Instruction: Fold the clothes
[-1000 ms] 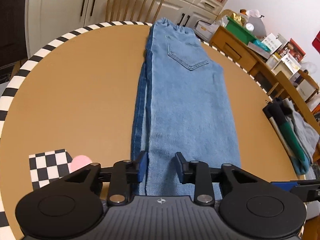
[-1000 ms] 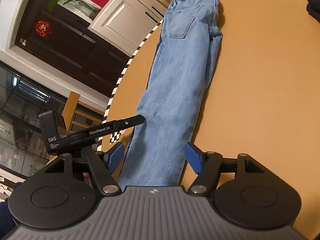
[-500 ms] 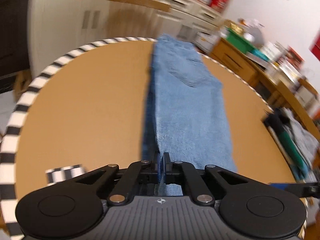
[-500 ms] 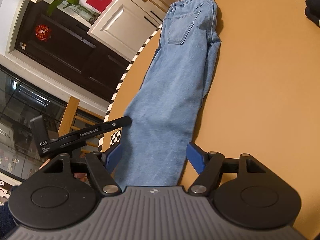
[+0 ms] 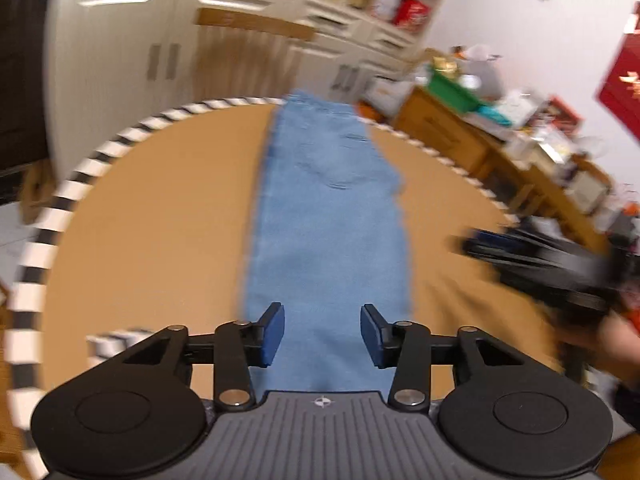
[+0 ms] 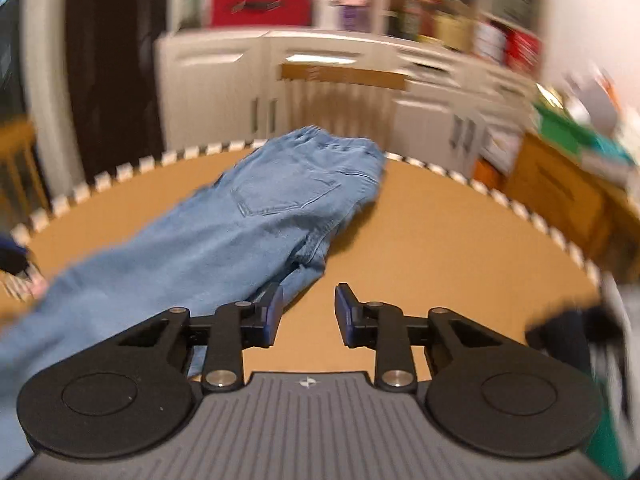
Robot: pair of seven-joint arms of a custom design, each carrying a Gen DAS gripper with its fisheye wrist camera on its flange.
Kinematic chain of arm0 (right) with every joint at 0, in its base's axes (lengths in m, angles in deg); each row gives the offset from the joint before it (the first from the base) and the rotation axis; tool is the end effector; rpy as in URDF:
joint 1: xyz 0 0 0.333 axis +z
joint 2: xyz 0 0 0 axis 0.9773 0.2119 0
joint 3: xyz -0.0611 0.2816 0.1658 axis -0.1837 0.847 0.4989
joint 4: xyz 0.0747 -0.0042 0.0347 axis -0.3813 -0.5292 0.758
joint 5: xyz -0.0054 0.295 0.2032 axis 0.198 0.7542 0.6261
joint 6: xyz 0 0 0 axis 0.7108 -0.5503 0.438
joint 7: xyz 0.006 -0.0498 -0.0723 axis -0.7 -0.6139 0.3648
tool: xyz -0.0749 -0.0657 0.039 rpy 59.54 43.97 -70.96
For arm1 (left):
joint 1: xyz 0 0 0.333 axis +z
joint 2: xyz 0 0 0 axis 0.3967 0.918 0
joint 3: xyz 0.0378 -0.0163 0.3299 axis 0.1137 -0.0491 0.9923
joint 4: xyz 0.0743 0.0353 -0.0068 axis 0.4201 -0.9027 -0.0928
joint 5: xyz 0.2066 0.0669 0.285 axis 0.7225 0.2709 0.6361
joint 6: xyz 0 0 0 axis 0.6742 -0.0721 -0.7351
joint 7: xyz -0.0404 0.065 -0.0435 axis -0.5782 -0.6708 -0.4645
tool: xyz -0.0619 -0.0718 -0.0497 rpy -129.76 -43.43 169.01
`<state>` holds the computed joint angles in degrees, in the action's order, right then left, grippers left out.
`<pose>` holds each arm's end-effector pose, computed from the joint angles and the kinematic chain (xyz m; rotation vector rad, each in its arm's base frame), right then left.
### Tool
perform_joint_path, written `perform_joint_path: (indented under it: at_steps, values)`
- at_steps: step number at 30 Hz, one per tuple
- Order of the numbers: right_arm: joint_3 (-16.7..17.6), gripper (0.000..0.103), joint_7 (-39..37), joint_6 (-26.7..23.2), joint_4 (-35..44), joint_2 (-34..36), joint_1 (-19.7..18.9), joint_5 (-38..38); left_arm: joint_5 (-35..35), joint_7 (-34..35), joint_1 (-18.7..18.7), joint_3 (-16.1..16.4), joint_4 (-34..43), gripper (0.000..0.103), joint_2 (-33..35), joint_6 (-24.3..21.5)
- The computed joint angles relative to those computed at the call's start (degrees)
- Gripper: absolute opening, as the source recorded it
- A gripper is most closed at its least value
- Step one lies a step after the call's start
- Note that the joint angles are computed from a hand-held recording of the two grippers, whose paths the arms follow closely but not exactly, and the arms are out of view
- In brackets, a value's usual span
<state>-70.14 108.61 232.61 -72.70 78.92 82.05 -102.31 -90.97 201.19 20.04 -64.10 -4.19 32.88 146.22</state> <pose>0.6707 -0.0103 0.5353 -1.6245 1.8479 -1.0419 0.7296 -0.1766 0.5884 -1.3905 2.5177 -1.2180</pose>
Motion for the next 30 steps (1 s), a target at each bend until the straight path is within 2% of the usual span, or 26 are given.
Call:
perform_joint_path:
  at_steps: [3,5,7,9,11,12,13,15,16,20,21,22,23,26,30]
  values:
    - [1.9,0.03,-12.3,-4.4,8.4,6.6,-1.5,-0.3,-1.5,1.3,-0.5,-1.3,-4.5,0.046,-1.6,-1.3]
    - [2.6,0.035,-17.6,-6.5,12.4,9.6,-2.0,1.4,-2.0,0.1,-1.3,-1.0,-7.2,0.045,-2.1,-1.3]
    - [2.9,0.037,-20.2,-7.6,15.6,12.0,-2.4,3.7,-3.1,-2.3,-1.3,-0.6,-10.2,0.044,-2.9,-0.8]
    - [3.9,0.038,-22.3,-7.7,17.9,13.3,-3.3,7.2,-6.2,-2.2,-0.1,-1.4,-14.4,0.045,-4.7,1.7]
    - [6.4,0.037,-26.4,-7.8,19.5,14.2,-5.1,11.5,-8.4,-3.0,0.7,-1.6,-15.6,0.045,-5.1,1.5]
    - [6.5,0.037,-27.8,-7.8,20.0,14.5,-5.0,12.4,-9.0,-3.9,0.9,-1.6,-15.3,0.044,-5.0,0.5]
    - [5.5,0.042,-28.4,-7.6,20.0,14.5,-4.2,11.9,-9.5,-4.9,1.2,-1.6,-14.9,0.044,-4.8,-0.5]
    - [1.8,0.05,-28.6,-10.3,22.4,16.2,-1.1,8.3,-9.3,-4.1,1.1,-1.5,-15.2,0.043,-5.3,-1.1]
    - [0.6,0.054,-28.4,-9.7,22.4,16.4,-0.3,6.7,-9.2,-3.6,1.0,-1.4,-15.6,0.043,-5.7,-1.2]
    - [1.4,0.054,-31.6,-8.8,22.7,16.7,-1.3,6.7,-9.4,-3.6,1.0,-1.0,-15.8,0.043,-5.9,-1.8]
    - [2.4,0.048,-32.9,-9.5,23.6,17.2,-2.1,8.0,-9.4,-3.9,1.0,-0.9,-15.5,0.043,-5.8,-2.0]
    - [3.8,0.03,-34.7,-11.4,25.5,18.0,-3.1,10.1,-9.3,-4.2,1.0,-0.8,-15.2,0.043,-5.7,-2.3]
    - [5.0,0.023,-36.5,-13.7,27.5,18.8,-3.8,12.0,-9.2,-4.4,0.9,-0.7,-15.2,0.043,-5.7,-2.3]
    - [4.9,0.022,-39.0,-17.9,31.7,20.5,-3.3,14.0,-9.2,-4.1,1.0,-0.6,-16.4,0.043,-6.6,-2.1]
    - [5.1,0.016,-39.4,-18.5,31.3,19.7,-3.8,16.6,-9.3,-4.9,1.1,-0.5,-16.4,0.043,-6.6,-2.2]
